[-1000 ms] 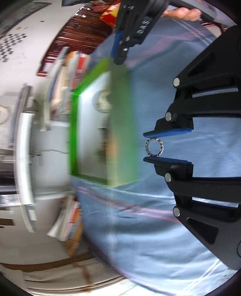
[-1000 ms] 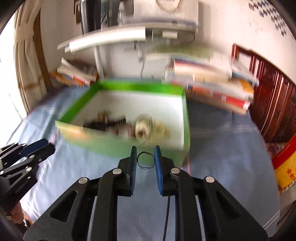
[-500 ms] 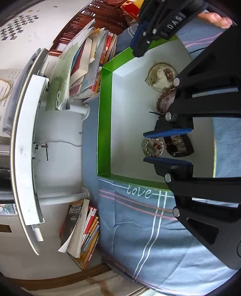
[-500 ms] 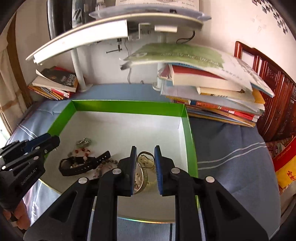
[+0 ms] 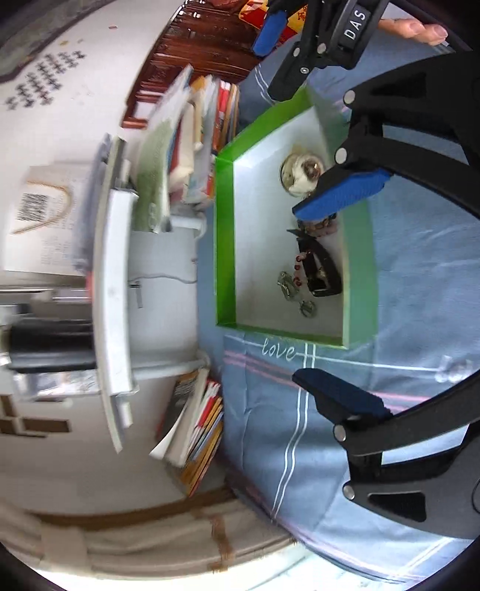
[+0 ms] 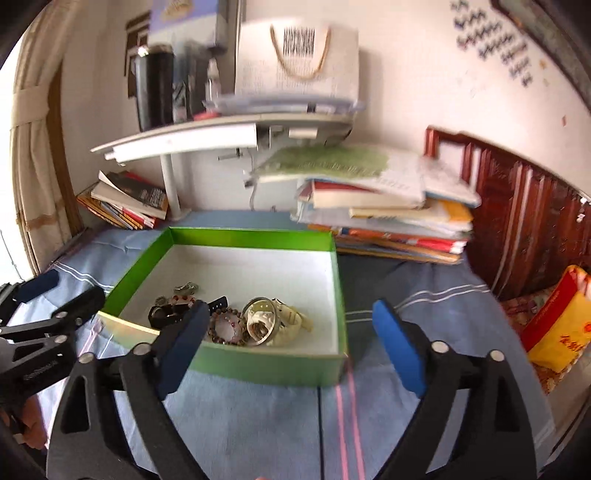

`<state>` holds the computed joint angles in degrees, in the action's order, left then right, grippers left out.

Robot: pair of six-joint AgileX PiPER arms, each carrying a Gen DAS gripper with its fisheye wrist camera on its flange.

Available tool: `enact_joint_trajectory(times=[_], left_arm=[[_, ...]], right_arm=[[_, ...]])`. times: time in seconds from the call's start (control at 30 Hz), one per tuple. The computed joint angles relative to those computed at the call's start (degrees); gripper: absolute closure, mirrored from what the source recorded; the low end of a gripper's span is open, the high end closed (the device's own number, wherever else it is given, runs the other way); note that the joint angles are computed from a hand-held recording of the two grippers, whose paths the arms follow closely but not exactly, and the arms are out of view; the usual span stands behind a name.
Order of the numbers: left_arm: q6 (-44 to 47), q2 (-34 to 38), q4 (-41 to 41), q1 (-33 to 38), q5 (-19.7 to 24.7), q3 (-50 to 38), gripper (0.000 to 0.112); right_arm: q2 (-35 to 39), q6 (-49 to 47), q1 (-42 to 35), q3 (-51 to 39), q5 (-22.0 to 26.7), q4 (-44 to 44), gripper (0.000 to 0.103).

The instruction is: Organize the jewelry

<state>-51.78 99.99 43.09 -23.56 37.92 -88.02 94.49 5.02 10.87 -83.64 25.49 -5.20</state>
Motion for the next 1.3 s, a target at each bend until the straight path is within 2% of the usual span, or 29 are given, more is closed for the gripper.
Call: enact_joint_trajectory(times=[0.1, 0.2, 0.3, 0.43, 0.7, 1.3], left_arm=[[-7.08, -6.03, 7.33, -3.41, 1.24, 6.37, 0.023], [-12.14, -11.49, 12.19, -7.63, 4.96, 11.45, 0.020], [-17.52, -16.49, 16.66, -11.53, 6.76, 16.68, 0.016], [-20.36, -20.36, 17.64, -14.77, 7.76, 20.63, 0.014], [-20.43, -21.53, 17.74, -15.56, 8.06, 21.72, 0.014], [-19.31, -21.44, 15.87, -14.31, 7.78, 21.78, 0.014]], right_arm=[[-4.91, 11.01, 2.55, 5.33, -0.54, -12.19, 0.005], [-11.63, 15.28, 3.66, 11.66, -0.88, -15.99, 0.004], [-18.01, 20.26, 5.21, 17.67, -1.79, -20.35, 0.004], [-21.18, 28.31, 7.99, 19.53, 0.40, -28.89, 0.003], [-21.69, 29.81, 10.00, 19.75, 1.91, -30.75, 0.003], [-21.63, 29.18, 10.47, 20.00, 1.94, -29.50, 0.003]])
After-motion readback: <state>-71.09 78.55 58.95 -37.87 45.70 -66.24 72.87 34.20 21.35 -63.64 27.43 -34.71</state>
